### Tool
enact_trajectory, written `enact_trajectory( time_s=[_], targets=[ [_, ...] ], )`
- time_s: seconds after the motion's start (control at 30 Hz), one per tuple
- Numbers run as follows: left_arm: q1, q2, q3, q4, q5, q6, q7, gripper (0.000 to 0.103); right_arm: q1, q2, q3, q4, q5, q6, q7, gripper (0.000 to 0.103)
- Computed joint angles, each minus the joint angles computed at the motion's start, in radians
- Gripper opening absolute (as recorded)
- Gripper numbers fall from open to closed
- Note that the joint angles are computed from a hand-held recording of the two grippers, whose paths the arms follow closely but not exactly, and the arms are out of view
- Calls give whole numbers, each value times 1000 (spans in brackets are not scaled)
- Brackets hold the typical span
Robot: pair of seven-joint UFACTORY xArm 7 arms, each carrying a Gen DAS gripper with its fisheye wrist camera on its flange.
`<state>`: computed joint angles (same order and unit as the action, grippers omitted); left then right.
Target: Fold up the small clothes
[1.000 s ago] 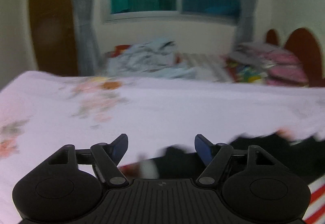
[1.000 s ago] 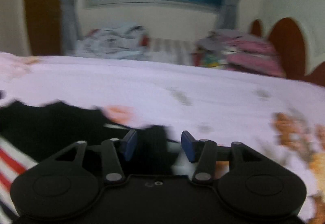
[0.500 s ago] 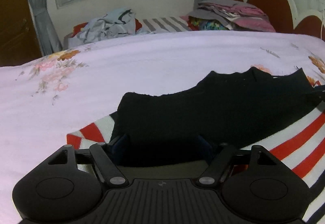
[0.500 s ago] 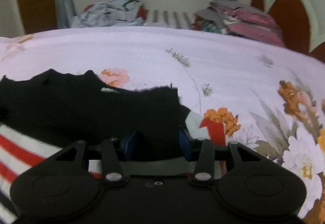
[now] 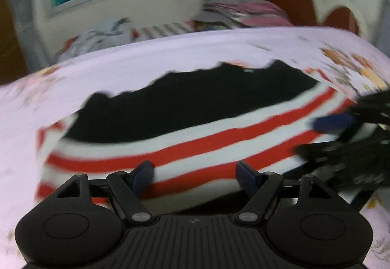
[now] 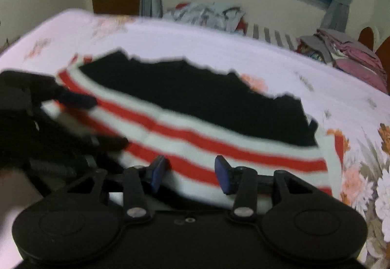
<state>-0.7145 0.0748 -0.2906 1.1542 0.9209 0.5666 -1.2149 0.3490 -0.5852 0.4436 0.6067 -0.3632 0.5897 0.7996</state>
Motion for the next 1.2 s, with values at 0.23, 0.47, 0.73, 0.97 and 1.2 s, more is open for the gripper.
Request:
enact_trajectory(
  time_s=[0.23,0.47,0.73,0.97,1.2],
  targets=[
    [94,-223,-19,-244,-29,2,-77,75,22,-264,-66,-145,83,176,18,38],
    [91,-196,-186,-160,18,136,-178,75,34,-197,110,-34,101,112,138,36],
    [-21,-151,-151,-139,-15,264,-196,75,36,-31,240,92,36,311,360,37],
    [54,-346,-123,-348,-106,156,-177,75,162,-323,56,-95,86,477,349,23],
    [112,-312,-190,-309,-111,198,-176,75,164,-422,26,-159,150,466,270,14]
  ],
)
